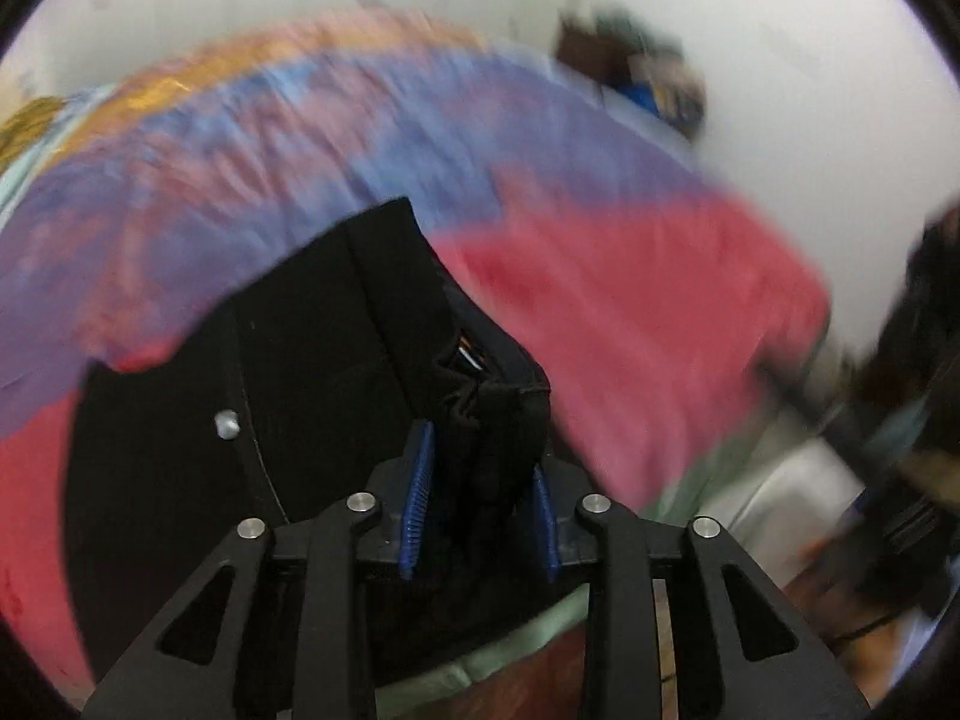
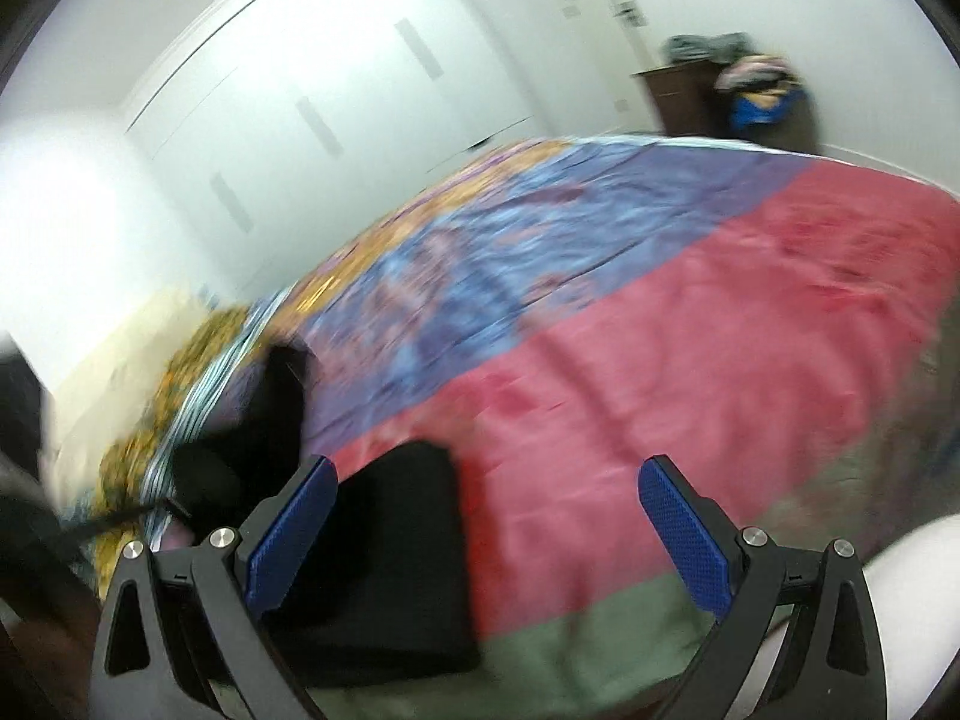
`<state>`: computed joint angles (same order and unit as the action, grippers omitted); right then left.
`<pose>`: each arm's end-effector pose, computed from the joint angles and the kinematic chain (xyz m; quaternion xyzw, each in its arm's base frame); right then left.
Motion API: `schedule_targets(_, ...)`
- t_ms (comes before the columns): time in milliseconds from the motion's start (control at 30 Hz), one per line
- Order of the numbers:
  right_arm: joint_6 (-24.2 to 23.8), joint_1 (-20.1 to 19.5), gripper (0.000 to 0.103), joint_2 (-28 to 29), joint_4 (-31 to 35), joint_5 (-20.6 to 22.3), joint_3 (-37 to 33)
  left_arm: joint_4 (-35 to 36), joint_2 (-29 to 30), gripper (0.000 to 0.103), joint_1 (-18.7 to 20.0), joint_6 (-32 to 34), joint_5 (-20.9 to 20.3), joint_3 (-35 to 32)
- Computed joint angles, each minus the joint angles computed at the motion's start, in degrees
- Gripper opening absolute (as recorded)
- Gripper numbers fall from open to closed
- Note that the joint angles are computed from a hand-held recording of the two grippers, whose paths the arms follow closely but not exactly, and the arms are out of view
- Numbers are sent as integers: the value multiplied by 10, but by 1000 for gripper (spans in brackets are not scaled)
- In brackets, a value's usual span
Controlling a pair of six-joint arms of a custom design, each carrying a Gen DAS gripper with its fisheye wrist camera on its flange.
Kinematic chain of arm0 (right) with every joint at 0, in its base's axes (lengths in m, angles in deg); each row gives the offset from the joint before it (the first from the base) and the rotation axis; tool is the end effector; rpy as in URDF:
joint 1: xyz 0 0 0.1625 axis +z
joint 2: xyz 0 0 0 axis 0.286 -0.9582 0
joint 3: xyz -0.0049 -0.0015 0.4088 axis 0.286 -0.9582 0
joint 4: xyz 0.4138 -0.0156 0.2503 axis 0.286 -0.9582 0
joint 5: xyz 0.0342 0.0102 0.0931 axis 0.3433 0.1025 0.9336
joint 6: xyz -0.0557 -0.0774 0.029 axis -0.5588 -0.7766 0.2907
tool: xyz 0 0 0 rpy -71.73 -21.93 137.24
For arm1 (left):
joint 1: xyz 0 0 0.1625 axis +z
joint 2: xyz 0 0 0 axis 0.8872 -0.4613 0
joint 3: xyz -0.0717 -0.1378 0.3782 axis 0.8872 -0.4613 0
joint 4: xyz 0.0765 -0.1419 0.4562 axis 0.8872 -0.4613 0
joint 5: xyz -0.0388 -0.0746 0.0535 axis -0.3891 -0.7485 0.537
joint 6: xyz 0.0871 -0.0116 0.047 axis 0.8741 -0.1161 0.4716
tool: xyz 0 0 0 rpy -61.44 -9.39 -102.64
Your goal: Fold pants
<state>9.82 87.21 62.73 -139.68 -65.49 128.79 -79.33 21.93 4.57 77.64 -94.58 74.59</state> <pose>0.2788 -0.7814 0.0629 -0.0207 -0.8498 0.4998 0.1663 -0.1619 -0.8515 0.2560 0.2753 0.9189 -0.1468 0.2415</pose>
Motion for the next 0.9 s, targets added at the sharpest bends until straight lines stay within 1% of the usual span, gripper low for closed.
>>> schedule_targets(33,12,-3,100,-6,0,1,8,3,-2,34,-1,5,9,7)
schedule_targets(67,26,-5,100,-11,-1,-1,13,-12,-19,40,-2,13,6,27)
schedule_targets(100,34,-6,100,-15,-3,-2,18,-18,-38,43,-3,15,-10,41)
schedule_targets(167,42,-5,100,-17,-7,-14,20,-34,-77,54,-2,16,-38,66)
schedule_targets(200,40,-3,100,-15,-8,-26,18,-59,-98,58,-3,21,-42,81)
schedule_targets(233,40,-3,100,-15,-6,-25,17,-85,-111,65,-4,22,-40,95)
schedule_targets(267,45,-4,100,-16,2,-19,16,-109,-126,67,-2,22,-37,102)
schedule_targets(333,56,-5,100,-19,36,5,12,-162,-158,67,5,14,-20,122)
schedule_targets(367,55,-6,100,-19,50,20,7,-180,-162,67,9,15,-1,123)
schedule_targets(400,52,-9,100,-22,78,58,2,-201,-163,67,13,18,29,123)
schedule_targets(433,51,-12,100,-30,118,95,0,-213,-161,66,19,21,56,123)
schedule_targets(467,45,-17,100,-36,176,142,-14,-212,-157,60,29,19,84,121)
schedule_targets(500,30,-25,100,-33,236,200,-36,-199,-152,53,39,8,96,118)
schedule_targets(533,19,-36,97,-24,296,260,-62,-174,-146,38,46,-10,101,110)
schedule_targets(567,15,-43,90,-16,356,302,-88,-128,-139,25,57,-39,93,99)
schedule_targets(600,8,-48,80,-4,416,333,-122,-87,-130,21,67,-62,76,86)
schedule_targets(633,-8,-51,76,12,476,348,-158,-70,-124,18,72,-72,63,85)
schedule_targets(667,-26,-50,73,29,536,340,-198,-71,-124,18,72,-69,60,90)
schedule_targets(700,-39,-47,70,49,596,320,-243,-75,-124,18,71,-59,53,100)
schedule_targets(733,-45,-47,67,70,655,311,-289,-79,-124,18,67,-54,50,106)
schedule_targets(833,-56,-45,62,118,776,296,-386,-79,-124,18,56,-33,50,114)
schedule_targets(867,-62,-45,61,126,794,289,-402,-80,-128,18,55,-23,51,119)
schedule_targets(900,-69,-46,59,135,814,292,-419,-80,-127,18,53,-18,53,121)
